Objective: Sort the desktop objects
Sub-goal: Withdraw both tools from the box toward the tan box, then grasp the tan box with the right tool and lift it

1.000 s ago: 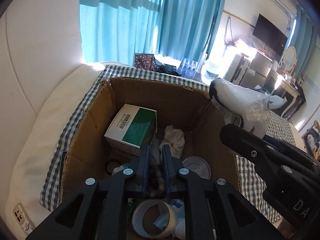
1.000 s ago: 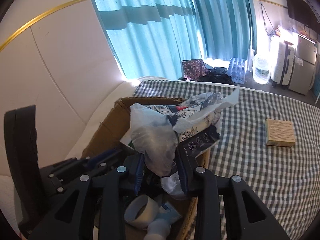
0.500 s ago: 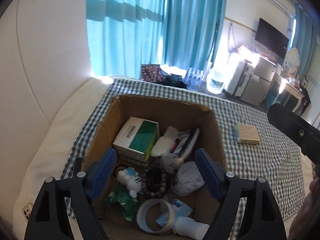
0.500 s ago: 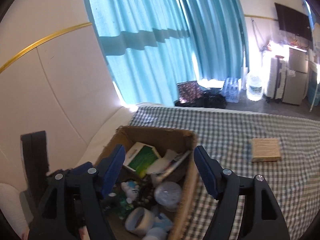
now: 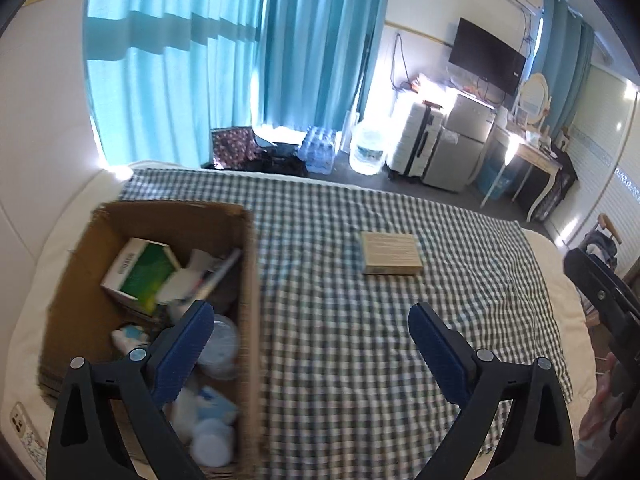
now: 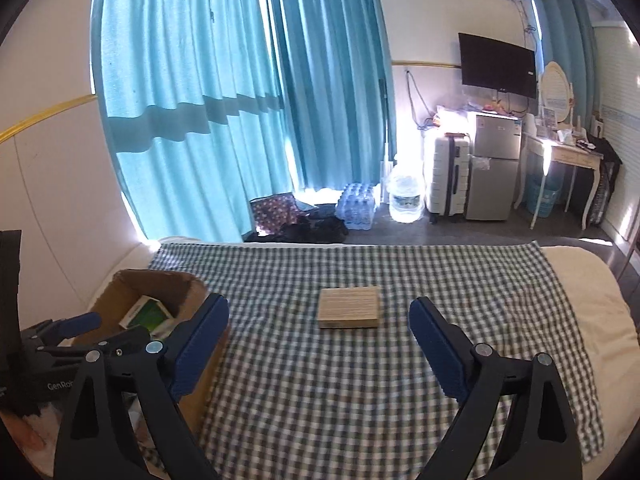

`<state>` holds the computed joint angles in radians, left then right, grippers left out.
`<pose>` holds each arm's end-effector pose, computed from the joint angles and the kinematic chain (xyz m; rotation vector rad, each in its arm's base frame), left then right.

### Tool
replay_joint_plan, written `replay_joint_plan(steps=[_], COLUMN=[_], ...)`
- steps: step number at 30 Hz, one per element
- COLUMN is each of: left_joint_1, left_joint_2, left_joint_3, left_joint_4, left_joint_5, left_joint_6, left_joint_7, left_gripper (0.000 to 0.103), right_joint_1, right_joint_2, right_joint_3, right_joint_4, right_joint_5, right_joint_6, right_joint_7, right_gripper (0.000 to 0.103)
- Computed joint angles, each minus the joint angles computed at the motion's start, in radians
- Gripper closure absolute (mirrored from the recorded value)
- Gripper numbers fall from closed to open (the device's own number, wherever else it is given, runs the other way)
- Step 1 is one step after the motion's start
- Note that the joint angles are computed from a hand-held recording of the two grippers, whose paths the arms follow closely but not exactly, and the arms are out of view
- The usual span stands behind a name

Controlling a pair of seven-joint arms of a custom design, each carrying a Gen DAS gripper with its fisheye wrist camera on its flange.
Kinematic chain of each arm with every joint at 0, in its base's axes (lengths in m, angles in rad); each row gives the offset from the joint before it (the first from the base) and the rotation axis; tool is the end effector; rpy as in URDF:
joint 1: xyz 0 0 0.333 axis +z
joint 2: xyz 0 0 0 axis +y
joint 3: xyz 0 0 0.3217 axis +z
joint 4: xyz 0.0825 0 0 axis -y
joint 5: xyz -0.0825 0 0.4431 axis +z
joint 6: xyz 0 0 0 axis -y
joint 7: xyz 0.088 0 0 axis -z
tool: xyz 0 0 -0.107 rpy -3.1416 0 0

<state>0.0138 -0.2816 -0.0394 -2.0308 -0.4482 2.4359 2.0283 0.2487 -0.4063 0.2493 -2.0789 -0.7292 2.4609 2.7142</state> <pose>0.5763 -0.0183 0.6406 -1.6126 2.0666 -0.9491 0.4632 0.2790 0.6771 -1.3980 1.7588 -0.8934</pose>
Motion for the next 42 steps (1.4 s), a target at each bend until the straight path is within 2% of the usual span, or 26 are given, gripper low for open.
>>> replay_joint_plan(steps=[5, 10, 14, 20, 23, 27, 30, 32, 36, 39, 40, 42], left_joint_1=[-0.024, -0.068, -0.107, -0.146, -0.162, -0.161, -0.169, -0.2, -0.205, -0.26, -0.256, -0.22], left_joint_2=[0.046, 0.128, 0.226, 0.398, 0.472, 0.559, 0.605, 0.636, 0.676, 0.676, 0.676, 0.676], left_joint_3=[-0.07, -0.11, -0.131, -0.138, -0.121, -0.098, -0.065, -0.013, 0.014, 0.089, 0.087, 0.05], left_joint_4=[-0.008, 0.014, 0.055, 0.172, 0.227, 0.299, 0.336, 0.369, 0.417, 0.412, 0.409, 0.404], left_joint_5=[0.089, 0.135, 0.167, 0.224, 0.296, 0.345, 0.397, 0.485, 0.571, 0.746, 0.769, 0.744], left_joint_6=[0.057, 0.106, 0.17, 0.21, 0.237, 0.246, 0.265, 0.261, 0.241, 0.257, 0.264, 0.276], left_joint_7=[-0.094, -0.186, -0.212, -0.272, -0.331, -0.377, -0.441, -0.546, -0.631, -0.759, -0.766, -0.739], left_gripper=[0.003, 0.003, 0.003, 0.003, 0.003, 0.003, 0.003, 0.003, 0.002, 0.002, 0.002, 0.002], right_joint_1=[-0.034, -0.108, -0.15, -0.174, -0.163, -0.113, -0.097, -0.081, -0.064, -0.072, -0.075, -0.089], right_joint_2=[-0.117, -0.147, -0.111, 0.01, 0.1, 0.218, 0.298, 0.344, 0.432, 0.484, 0.501, 0.536], right_joint_3=[-0.057, -0.085, -0.122, -0.166, -0.195, -0.247, -0.258, -0.262, -0.239, -0.205, -0.195, -0.169], right_joint_4=[-0.136, -0.201, -0.224, -0.21, -0.174, -0.13, -0.096, -0.077, -0.018, 0.028, 0.045, 0.08], right_joint_5=[0.007, 0.021, 0.059, 0.131, 0.19, 0.346, 0.442, 0.531, 0.75, 0.849, 0.871, 0.934], right_joint_6=[0.025, 0.066, 0.166, 0.304, 0.355, 0.424, 0.47, 0.494, 0.514, 0.51, 0.501, 0.481], right_joint_7=[-0.086, -0.105, -0.103, -0.165, -0.233, -0.372, -0.447, -0.513, -0.689, -0.773, -0.79, -0.835], right_gripper=[0.01, 0.009, 0.009, 0.01, 0.01, 0.01, 0.01, 0.01, 0.01, 0.01, 0.01, 0.01])
